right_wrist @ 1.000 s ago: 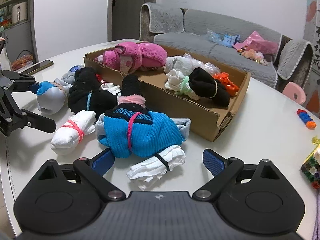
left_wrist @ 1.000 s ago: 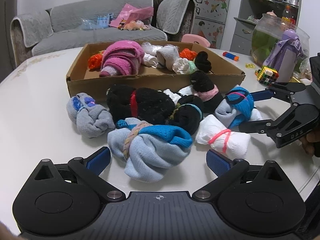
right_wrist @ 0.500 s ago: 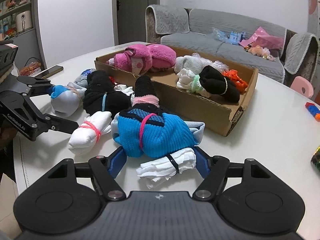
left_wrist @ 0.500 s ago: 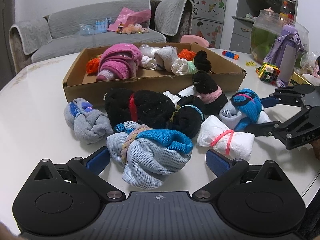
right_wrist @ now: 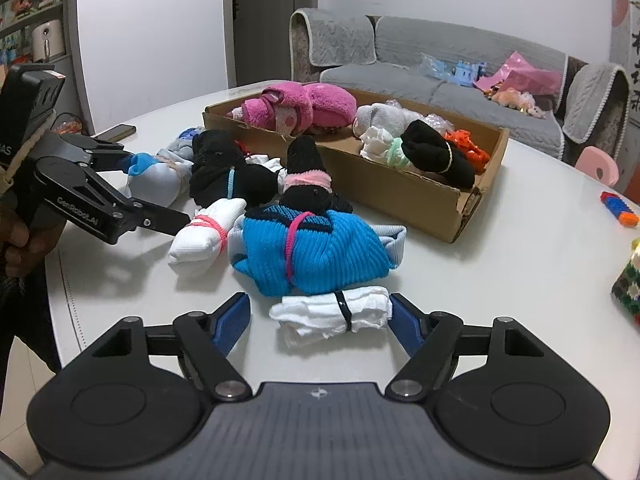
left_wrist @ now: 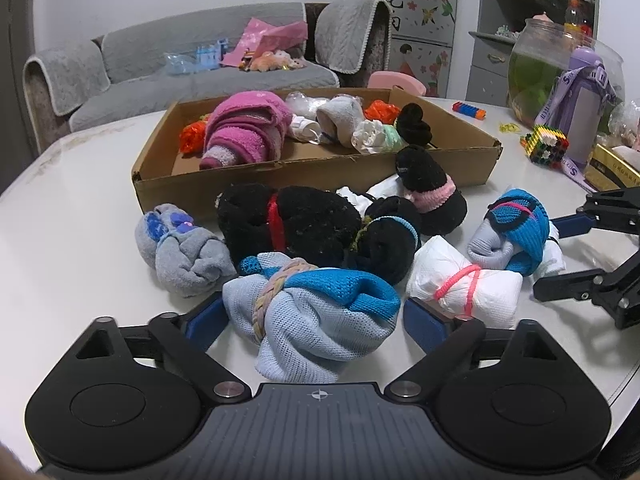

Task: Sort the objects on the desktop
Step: 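Grasp the light blue sock with the left tool while the right tool grasps the white sock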

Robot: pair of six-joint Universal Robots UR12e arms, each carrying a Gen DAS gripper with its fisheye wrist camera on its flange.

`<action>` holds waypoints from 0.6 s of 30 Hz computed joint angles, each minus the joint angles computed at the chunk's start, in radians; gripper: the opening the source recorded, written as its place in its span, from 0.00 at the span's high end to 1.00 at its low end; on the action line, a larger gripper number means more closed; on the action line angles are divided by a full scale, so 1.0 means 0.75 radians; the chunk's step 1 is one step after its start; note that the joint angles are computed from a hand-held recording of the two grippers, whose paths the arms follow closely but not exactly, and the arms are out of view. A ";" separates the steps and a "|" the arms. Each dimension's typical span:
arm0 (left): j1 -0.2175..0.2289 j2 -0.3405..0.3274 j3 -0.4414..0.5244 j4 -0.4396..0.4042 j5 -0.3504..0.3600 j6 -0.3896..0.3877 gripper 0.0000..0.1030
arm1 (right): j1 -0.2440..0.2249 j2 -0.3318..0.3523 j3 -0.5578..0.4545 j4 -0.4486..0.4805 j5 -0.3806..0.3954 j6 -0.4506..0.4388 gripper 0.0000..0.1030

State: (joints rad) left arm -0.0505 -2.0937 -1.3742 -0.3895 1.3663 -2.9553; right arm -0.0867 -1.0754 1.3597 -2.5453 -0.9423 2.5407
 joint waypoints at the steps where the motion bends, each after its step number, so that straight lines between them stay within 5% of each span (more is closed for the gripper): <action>1: 0.002 0.001 -0.001 0.006 -0.006 -0.001 0.23 | -0.001 -0.003 0.005 -0.003 0.003 0.003 0.43; 2: 0.004 0.002 -0.002 0.012 -0.005 -0.007 0.27 | -0.002 -0.007 0.009 -0.004 0.004 0.009 0.53; 18: 0.026 0.083 -0.084 0.073 -0.015 -0.011 0.33 | -0.024 -0.060 0.063 -0.032 -0.011 0.049 0.54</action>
State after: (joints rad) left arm -0.0307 -2.0318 -1.4373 -0.3349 1.3551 -2.9635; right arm -0.1045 -1.1202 1.4071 -2.5691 -0.9502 2.5777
